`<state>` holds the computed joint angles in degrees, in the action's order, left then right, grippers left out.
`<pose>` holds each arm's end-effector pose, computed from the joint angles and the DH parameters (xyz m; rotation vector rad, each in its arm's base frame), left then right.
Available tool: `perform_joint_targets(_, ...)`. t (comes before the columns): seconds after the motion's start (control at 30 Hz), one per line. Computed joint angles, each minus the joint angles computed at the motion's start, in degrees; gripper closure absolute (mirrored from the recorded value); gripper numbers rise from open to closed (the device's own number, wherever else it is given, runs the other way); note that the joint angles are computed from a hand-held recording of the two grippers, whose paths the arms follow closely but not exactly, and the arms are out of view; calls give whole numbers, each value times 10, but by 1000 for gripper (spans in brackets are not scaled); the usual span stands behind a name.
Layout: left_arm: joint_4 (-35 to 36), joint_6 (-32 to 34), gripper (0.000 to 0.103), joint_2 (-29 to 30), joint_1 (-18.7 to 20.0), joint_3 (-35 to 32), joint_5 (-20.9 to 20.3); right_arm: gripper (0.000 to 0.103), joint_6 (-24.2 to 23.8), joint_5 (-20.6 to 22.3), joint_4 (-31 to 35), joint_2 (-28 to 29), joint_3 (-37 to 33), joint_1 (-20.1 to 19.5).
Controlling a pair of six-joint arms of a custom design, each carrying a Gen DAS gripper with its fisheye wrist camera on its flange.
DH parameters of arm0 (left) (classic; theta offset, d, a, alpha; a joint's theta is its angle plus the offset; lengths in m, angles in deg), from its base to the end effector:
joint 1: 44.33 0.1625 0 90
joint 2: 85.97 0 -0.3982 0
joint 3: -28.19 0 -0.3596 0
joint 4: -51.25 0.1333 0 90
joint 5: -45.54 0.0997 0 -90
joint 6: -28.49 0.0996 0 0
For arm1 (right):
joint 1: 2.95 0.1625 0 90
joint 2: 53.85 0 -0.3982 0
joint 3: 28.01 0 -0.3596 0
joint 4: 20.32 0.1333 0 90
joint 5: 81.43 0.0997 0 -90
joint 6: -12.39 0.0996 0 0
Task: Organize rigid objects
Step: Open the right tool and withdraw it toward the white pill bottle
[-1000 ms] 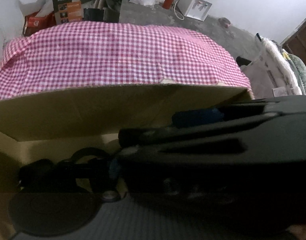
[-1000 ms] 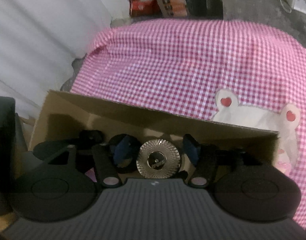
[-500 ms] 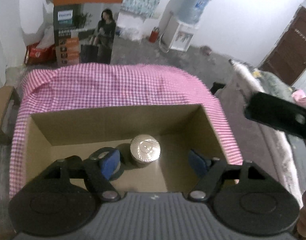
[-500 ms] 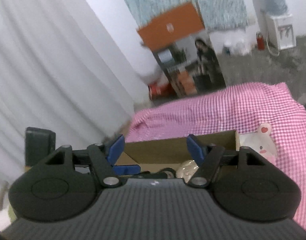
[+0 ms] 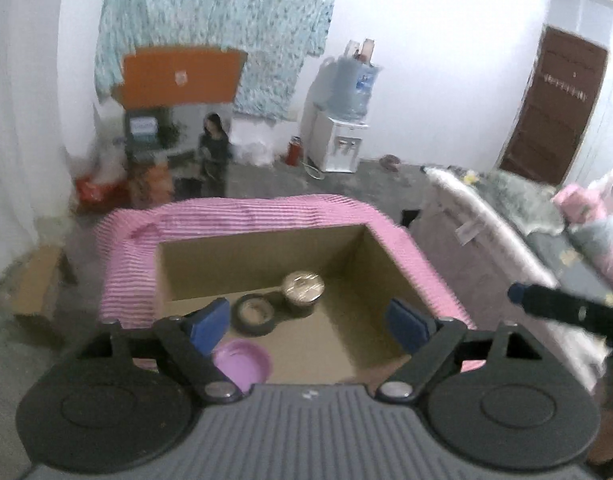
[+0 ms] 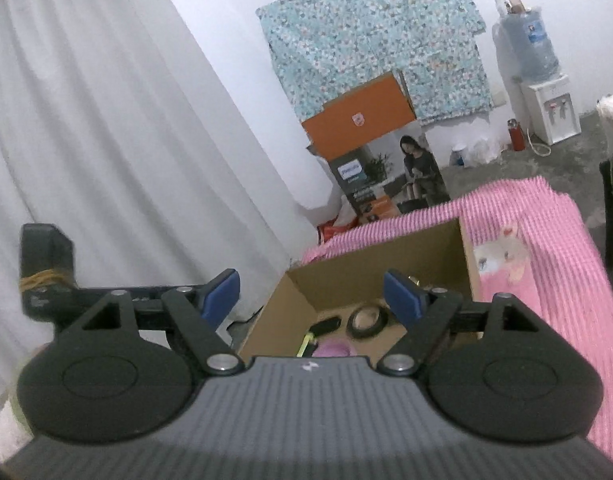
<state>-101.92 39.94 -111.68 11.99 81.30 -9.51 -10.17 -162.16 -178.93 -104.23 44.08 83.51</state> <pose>-0.2889 -0.7768 0.1618 0.7263 2.4112 -0.9454 0.1041 -0.7358 0.3418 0.5680 -2.7858 1.2527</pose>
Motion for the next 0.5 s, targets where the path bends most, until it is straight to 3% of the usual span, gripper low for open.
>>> perform_joint_targets(0.1, -86, 26, 15, -38, -7, 106, 28, 24, 4, -4, -18, -22, 60, -1)
perform_joint_targets(0.23, -147, 12, 15, -72, -5, 194, 23, 24, 15, -15, -21, -21, 94, 5)
perform_joint_targets(0.5, -242, 56, 14, -62, 6, 254, 61, 17, 11, -32, -6, 11, 99, 29)
